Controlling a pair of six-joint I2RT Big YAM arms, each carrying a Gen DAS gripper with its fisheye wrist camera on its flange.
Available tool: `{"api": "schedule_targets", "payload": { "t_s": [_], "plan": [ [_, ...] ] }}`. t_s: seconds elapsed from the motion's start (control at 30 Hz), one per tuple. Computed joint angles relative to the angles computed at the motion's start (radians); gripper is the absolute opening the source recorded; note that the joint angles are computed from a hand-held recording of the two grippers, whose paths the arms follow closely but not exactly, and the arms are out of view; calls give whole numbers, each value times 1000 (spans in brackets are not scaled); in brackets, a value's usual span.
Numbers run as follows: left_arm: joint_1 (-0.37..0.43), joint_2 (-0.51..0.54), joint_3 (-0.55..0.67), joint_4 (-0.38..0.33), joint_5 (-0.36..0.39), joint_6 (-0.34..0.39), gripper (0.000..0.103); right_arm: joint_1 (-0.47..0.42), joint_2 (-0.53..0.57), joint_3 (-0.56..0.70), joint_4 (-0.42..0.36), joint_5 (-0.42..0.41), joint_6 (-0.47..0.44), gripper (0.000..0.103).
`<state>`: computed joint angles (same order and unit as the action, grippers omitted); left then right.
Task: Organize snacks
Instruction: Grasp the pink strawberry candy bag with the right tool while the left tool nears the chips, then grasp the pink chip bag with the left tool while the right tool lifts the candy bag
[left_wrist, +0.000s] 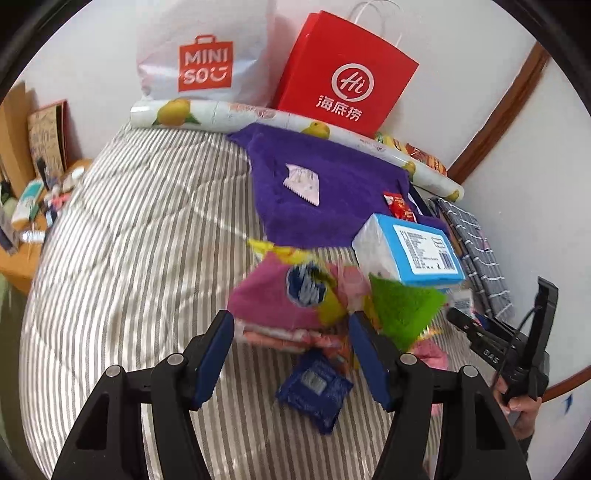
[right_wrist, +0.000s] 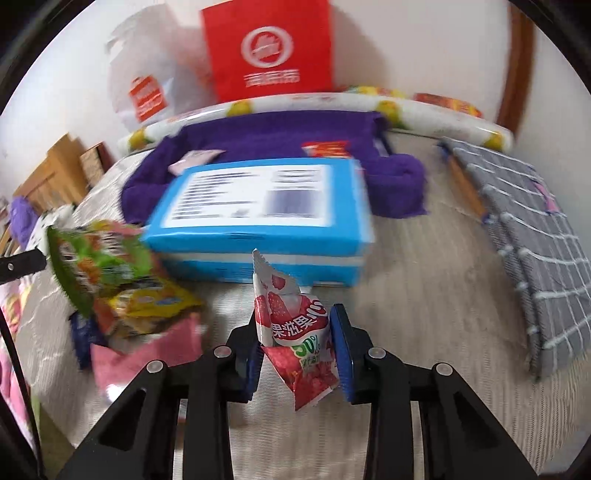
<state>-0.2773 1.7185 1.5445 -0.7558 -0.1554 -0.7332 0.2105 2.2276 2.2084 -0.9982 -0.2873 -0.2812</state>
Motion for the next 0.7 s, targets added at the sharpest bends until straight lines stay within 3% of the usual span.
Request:
{"api": "schedule_targets", "payload": {
  "t_s": [0.1, 0.23, 0.4, 0.47, 0.7],
  "plan": [
    [10, 43, 61, -32, -12, 12, 63, -25, 23, 22, 4, -6, 23, 33],
    [23, 102, 139, -70, -12, 43, 63, -52, 31, 22, 31, -77, 45, 33],
    [36, 185, 240, -164, -4, 88, 63, -50, 28, -6, 83, -85, 16, 34],
    [42, 199, 243, -159, 23, 94, 70, -50, 28, -16, 101, -95, 12, 34],
    [38, 216, 245, -126, 28, 94, 71, -52, 21, -55, 152, -119, 22, 36]
  ]
}}
